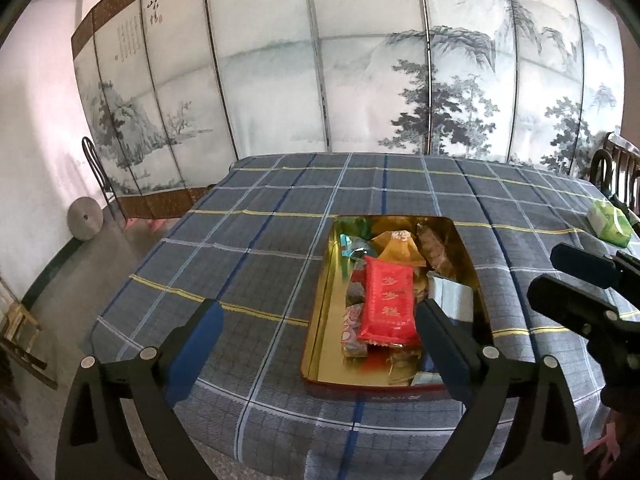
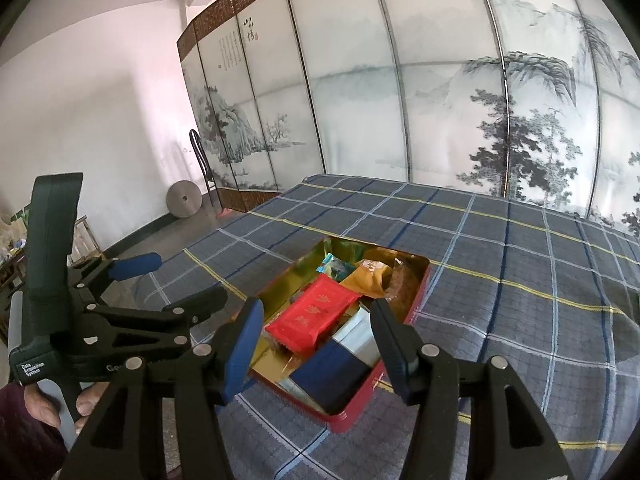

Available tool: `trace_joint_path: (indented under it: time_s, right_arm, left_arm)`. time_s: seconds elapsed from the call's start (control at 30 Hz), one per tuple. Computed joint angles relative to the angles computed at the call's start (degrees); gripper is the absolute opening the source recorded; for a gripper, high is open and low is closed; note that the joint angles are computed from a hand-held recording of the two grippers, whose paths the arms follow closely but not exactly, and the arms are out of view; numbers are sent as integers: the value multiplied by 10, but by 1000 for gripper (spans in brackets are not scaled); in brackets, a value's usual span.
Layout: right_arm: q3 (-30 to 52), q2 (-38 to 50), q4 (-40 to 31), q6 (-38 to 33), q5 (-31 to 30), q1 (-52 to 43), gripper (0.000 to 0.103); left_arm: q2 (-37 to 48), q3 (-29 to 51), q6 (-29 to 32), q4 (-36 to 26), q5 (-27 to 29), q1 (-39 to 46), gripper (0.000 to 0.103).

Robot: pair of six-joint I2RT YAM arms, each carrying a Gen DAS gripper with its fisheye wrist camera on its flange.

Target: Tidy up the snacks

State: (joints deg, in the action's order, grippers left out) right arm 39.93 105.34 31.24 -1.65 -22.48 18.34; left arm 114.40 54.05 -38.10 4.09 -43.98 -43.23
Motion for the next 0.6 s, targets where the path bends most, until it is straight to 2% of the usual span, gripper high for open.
trace_joint_path:
  time_s: [0.2, 0.33, 0.5, 0.6]
  right_arm:
    - [-20, -8, 12, -3, -18, -27, 57]
    - [-6, 13, -11, -15, -13, -77, 65]
    - [101, 118, -102, -66, 30, -211, 65]
    - [203, 200, -169, -104, 90, -286, 65]
  left_arm:
    - [0, 13, -5, -22, -6, -7, 97]
    - [-4, 11, -9, -18, -4, -10, 100]
    - [-9, 18, -29, -35, -21, -12, 100]
    - [1, 41, -43, -70, -29, -15, 102]
